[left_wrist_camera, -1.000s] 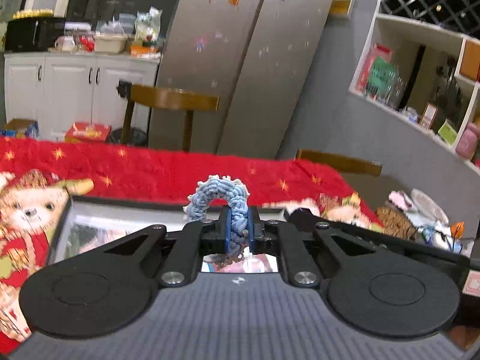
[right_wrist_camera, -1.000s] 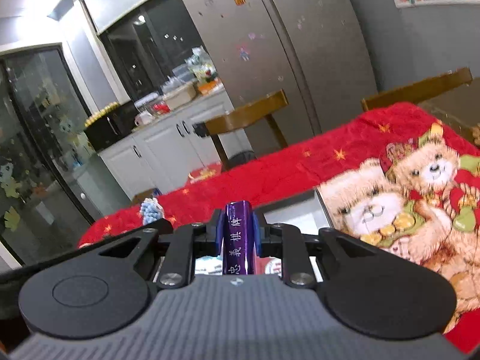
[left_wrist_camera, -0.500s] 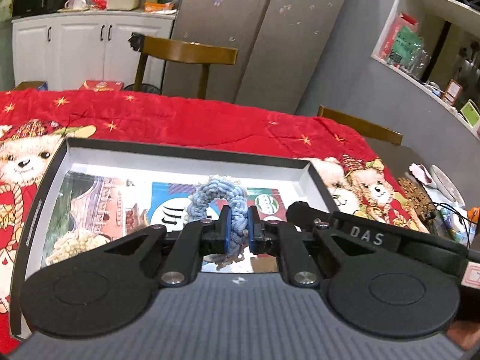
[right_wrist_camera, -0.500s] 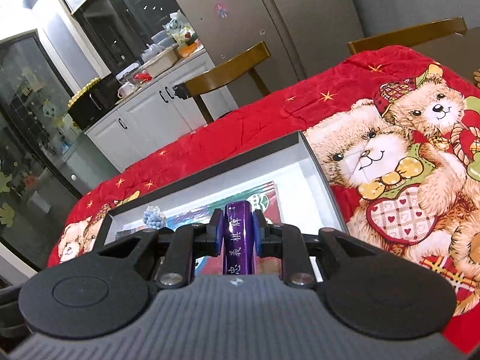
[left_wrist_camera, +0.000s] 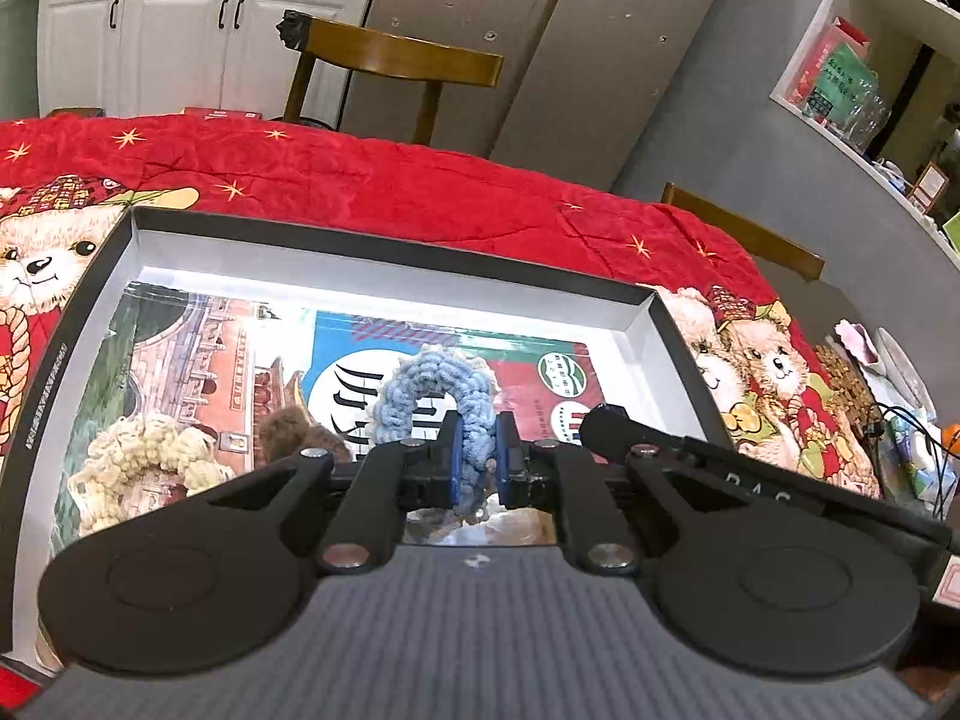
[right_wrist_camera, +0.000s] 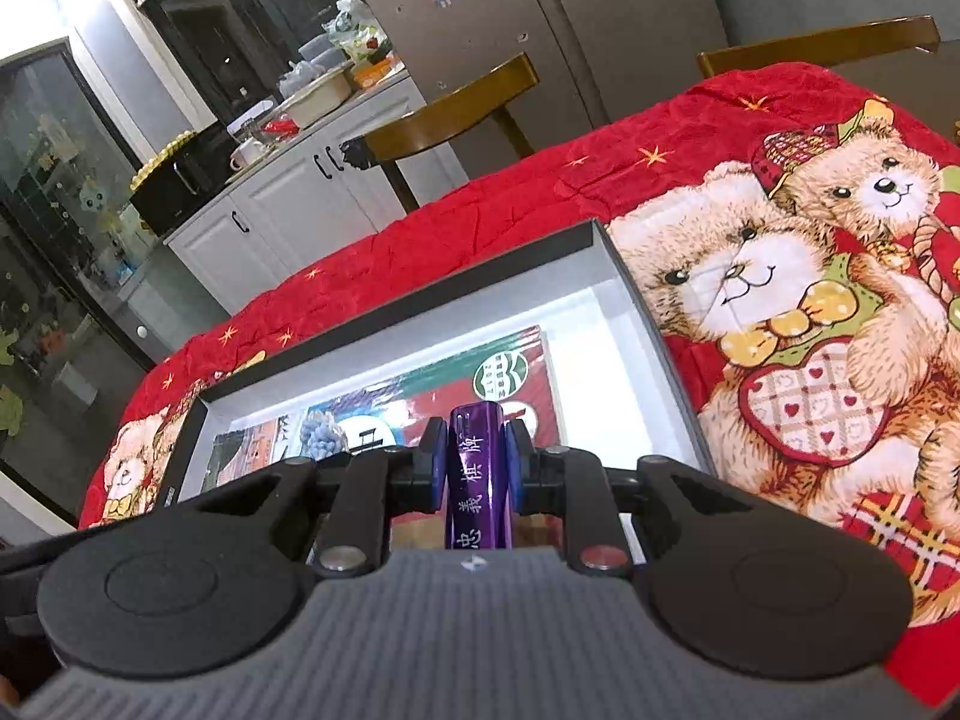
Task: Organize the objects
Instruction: 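Carry blue ring over black box with left tool while right carries lighter there, then open left tool releasing ring into box while right tool releases lighter into box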
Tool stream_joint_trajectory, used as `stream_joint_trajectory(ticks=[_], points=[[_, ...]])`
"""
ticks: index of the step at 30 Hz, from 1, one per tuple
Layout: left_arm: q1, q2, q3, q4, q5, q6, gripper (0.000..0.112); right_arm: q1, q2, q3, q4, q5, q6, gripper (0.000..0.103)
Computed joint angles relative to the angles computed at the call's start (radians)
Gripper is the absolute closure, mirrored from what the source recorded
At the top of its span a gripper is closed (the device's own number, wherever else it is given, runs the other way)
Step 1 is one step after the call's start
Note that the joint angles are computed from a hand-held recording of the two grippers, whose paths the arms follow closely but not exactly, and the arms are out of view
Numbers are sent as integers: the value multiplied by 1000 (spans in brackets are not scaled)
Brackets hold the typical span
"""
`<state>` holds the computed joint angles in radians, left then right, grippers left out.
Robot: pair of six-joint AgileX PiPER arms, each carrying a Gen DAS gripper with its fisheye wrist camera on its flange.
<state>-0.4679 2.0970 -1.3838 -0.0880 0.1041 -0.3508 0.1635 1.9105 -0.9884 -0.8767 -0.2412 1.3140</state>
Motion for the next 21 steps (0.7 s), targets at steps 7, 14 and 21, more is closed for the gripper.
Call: stream_joint_trajectory(ticks=[7, 14, 21], points=[[5, 4, -2, -79, 4, 76, 99, 7, 14, -10, -33, 10, 32, 80], [-2, 13, -6, 23, 3, -24, 99, 10, 21, -14, -24, 18, 17, 80], [-6, 16, -3, 122, -4, -109, 99, 2, 25, -13, -33, 7, 26, 81]])
